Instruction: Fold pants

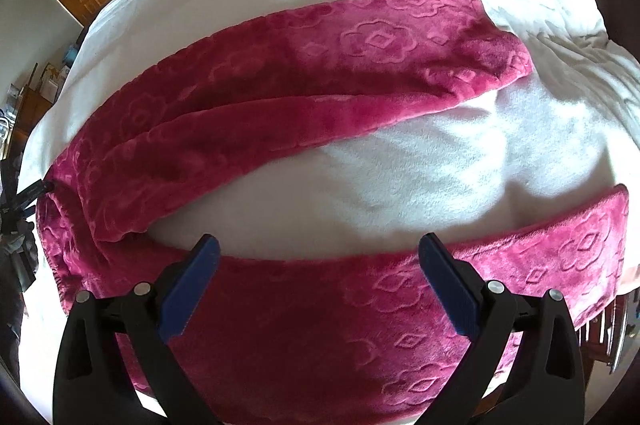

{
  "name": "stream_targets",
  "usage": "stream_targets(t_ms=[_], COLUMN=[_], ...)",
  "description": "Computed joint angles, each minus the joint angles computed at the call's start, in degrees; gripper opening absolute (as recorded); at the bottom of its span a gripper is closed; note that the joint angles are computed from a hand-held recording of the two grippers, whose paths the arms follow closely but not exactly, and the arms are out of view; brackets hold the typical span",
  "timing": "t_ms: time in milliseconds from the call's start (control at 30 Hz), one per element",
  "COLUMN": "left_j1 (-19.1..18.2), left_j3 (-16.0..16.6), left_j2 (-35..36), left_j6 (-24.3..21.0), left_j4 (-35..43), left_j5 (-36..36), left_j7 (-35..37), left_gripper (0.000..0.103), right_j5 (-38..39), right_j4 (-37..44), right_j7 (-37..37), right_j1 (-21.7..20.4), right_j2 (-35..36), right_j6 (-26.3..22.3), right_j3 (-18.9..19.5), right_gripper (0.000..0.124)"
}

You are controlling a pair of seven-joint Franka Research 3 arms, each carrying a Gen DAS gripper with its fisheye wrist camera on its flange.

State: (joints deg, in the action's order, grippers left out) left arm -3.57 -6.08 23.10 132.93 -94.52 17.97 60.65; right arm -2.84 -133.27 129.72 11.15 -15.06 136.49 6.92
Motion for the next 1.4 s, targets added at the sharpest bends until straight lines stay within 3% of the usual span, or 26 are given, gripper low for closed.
stream_targets(t_ms=[67,133,233,333,400,667,867,1067,1133,1233,1400], left_j1=[2.32,4.9,6.9,6.49,6.38,5.34,3.44,1.01,0.94,-0.2,-0.47], left_j3=[-1.22,-3.11,-4.44,-3.91,-3.87,-2.72,-1.88,-1.91,-1.83,-2.3,-2.22], left_j2=[0.48,0.94,0.8,-0.85,-2.37,-10.36,-16.68,-14.29,-14.43,-13.33,-12.93], left_j6=[1.39,2.38,3.19,3.17,3.55,4.78,5.04,2.13,1.71,0.08,-1.11], left_j4=[-0.46,-0.82,-1.46,-2.48,-3.67,-10.13,-16.97,-12.94,-12.93,-10.71,-9.64], left_j5=[-4.25,-10.42,-17.22,-18.09,-18.62,-20.3,-17.38,-12.43,-11.84,-10.02,-8.79], left_j7=[3.21,7.42,10.96,12.05,13.35,12.69,8.14,0.66,-0.36,-2.34,-3.02], left_gripper=[0.092,0.068,0.042,0.026,0.02,0.017,0.017,0.017,0.017,0.017,0.016], right_j5=[-0.51,-1.87,-4.69,-7.03,-7.18,-5.6,4.97,8.77,9.63,10.98,6.57], right_j4=[0.45,0.9,1.59,3.17,5.09,18.66,30.75,42.93,44.83,46.15,45.26], right_j7=[-0.8,-1.05,0.27,1.76,1.2,-5.74,-16.65,-20.9,-20.84,-22.1,-22.93], right_j1=[-0.18,-0.86,-2.55,-4.33,-5.47,-10.41,-14.57,-16.48,-16.7,-17.18,-14.61], right_j2=[0.51,1.15,2.27,4.68,7.06,21.14,32.34,42.0,43.54,44.6,43.01], right_j6=[0.27,1.02,2.1,3.46,4.38,4.89,5.08,-1.99,-3.3,-4.28,-4.03], right_j3=[-0.22,-0.49,-0.95,-2.14,-3.82,-11.21,-13.46,-14.71,-14.97,-14.54,-15.9], right_gripper=[0.1,0.1,0.1,0.1,0.1,0.1,0.097,0.065,0.044,0.022,0.007])
